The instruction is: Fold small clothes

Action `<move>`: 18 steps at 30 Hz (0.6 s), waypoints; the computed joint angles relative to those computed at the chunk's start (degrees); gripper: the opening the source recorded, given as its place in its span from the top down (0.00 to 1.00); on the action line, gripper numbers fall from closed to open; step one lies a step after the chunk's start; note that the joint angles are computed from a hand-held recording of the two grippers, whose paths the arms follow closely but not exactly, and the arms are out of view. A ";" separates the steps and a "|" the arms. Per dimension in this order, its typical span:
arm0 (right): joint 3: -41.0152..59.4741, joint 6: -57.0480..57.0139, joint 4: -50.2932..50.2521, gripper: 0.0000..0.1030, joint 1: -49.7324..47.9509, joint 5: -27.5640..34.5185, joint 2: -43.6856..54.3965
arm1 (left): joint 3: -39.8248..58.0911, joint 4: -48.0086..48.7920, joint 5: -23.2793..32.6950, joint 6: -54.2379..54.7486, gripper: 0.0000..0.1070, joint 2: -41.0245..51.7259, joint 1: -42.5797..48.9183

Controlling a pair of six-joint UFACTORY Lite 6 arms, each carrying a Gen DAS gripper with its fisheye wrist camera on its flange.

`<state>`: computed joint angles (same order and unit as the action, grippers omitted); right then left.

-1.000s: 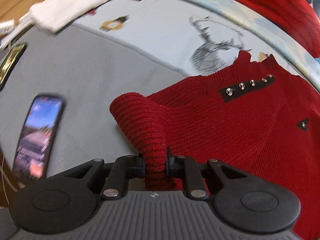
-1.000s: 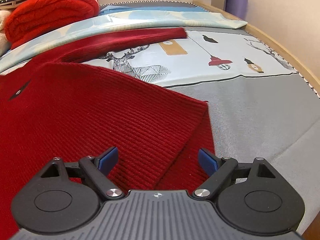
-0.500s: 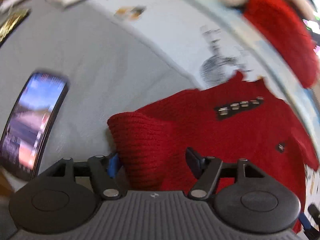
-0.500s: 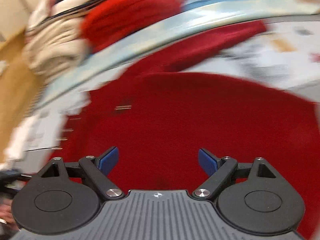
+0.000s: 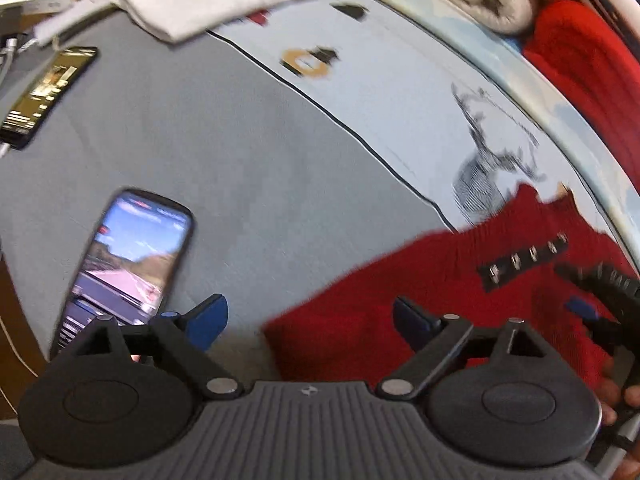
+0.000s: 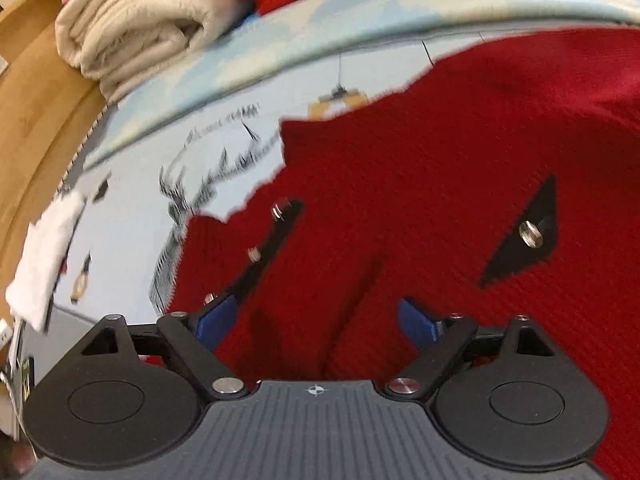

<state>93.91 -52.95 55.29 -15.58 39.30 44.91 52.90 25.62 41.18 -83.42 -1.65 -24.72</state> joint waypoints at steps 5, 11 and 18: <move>0.62 -1.35 2.34 0.91 1.02 0.65 -1.24 | -1.90 -0.09 1.17 -2.02 0.13 -2.13 1.89; -4.22 -9.85 12.17 0.92 -4.69 14.77 -13.30 | -1.63 3.78 3.36 -6.40 0.13 -2.13 0.86; 10.85 -10.11 16.85 0.92 -7.81 5.49 -5.80 | 0.35 2.61 1.72 -3.89 0.13 1.70 0.00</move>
